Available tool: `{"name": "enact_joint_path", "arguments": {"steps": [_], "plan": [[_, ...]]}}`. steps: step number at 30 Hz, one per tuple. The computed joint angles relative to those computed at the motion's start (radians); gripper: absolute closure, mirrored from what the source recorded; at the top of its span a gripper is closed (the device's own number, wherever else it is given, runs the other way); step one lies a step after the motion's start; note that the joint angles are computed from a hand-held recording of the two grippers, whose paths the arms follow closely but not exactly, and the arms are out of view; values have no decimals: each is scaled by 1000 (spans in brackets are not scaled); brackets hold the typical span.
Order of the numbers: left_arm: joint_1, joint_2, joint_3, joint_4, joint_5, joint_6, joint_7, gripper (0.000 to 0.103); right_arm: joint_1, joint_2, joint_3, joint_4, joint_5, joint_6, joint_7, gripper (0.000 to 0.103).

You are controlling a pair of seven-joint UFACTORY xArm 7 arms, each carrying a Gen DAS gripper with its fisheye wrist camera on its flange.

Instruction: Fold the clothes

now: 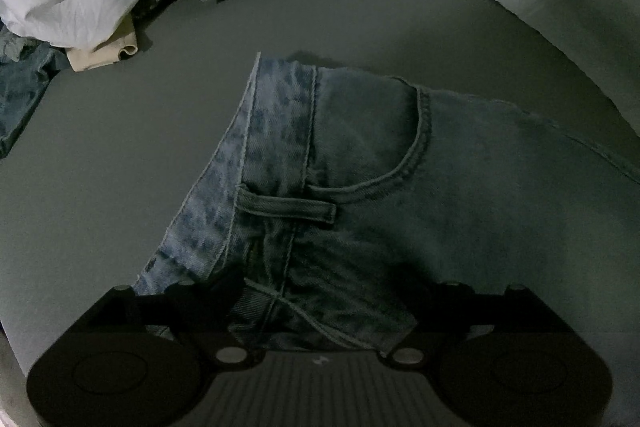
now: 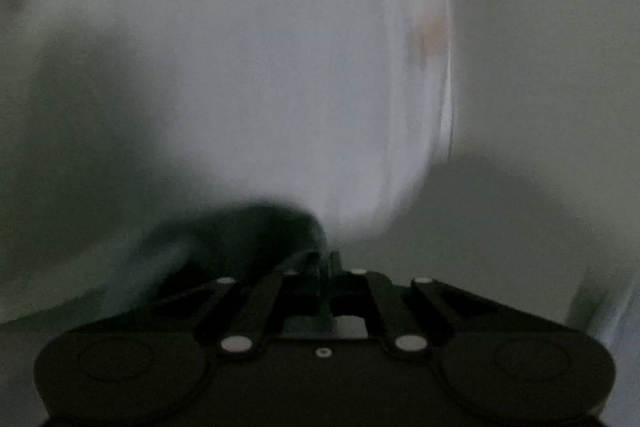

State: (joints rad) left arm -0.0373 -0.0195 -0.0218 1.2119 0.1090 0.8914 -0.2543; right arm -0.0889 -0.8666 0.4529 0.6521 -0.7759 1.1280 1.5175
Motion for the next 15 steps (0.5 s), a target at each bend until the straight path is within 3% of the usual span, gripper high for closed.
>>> {"name": "enact_joint_path", "arguments": {"steps": [2, 4, 6, 7, 9, 13, 15], "plan": [[-2, 6, -2, 10, 11, 9, -5, 18, -39, 1, 93, 71, -163, 94, -142, 99], [-5, 3, -3, 5, 21, 5, -12, 18, -50, 18, 184, 89, -253, 186, -262, 99], [-7, -3, -5, -3, 32, -1, -25, 18, -100, 14, 293, 86, -262, 251, -379, 96], [-8, -6, -6, -8, 37, -4, -32, 18, -87, 40, 324, 82, -204, 311, -425, 96], [-9, -7, -7, -10, 44, -7, -37, 17, 37, 127, 266, 88, -30, 428, -395, 88], [-10, -3, -6, -4, 42, 1, -29, 17, 164, 81, 123, 33, 347, 435, -187, 86], [-9, -1, -4, -3, 38, 2, -21, 16, 195, 11, 97, 5, 414, 434, -77, 70]]}}
